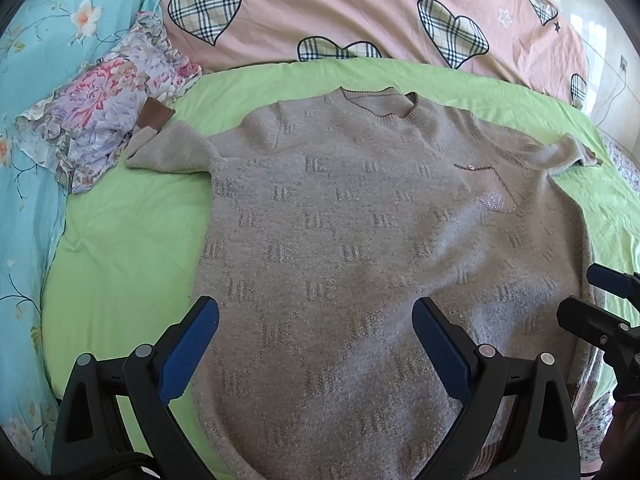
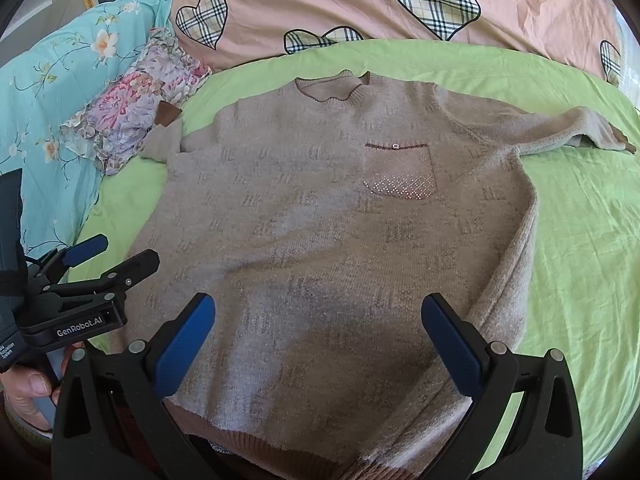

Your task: Fold small clothes

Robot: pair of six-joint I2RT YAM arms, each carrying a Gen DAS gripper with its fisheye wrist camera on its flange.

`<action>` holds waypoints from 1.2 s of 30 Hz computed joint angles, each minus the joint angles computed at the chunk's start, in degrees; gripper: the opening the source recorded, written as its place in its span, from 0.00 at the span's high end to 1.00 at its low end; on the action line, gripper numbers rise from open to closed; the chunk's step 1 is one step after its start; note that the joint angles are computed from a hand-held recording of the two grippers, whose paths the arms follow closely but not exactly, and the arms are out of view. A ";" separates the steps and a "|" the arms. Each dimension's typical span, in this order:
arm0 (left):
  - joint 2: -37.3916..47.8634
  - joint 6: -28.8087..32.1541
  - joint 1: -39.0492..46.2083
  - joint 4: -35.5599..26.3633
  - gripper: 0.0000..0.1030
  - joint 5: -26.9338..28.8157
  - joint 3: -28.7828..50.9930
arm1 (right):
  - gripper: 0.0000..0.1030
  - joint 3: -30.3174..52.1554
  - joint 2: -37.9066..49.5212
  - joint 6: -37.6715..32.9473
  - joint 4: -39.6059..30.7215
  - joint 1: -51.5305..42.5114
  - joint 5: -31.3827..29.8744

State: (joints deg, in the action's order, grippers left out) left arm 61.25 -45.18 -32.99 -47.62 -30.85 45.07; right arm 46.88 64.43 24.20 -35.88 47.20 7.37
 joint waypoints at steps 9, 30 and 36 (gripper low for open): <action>0.30 3.55 1.84 3.23 0.05 2.42 -0.68 | 0.00 -0.14 0.21 -1.75 0.67 -3.95 -2.52; 5.62 11.69 14.02 13.01 0.05 4.96 0.55 | 0.00 1.82 1.70 -12.00 1.62 -33.83 -15.58; 11.17 15.50 18.68 11.97 0.05 9.08 4.47 | 0.00 5.83 7.14 -15.70 3.37 -43.68 -18.42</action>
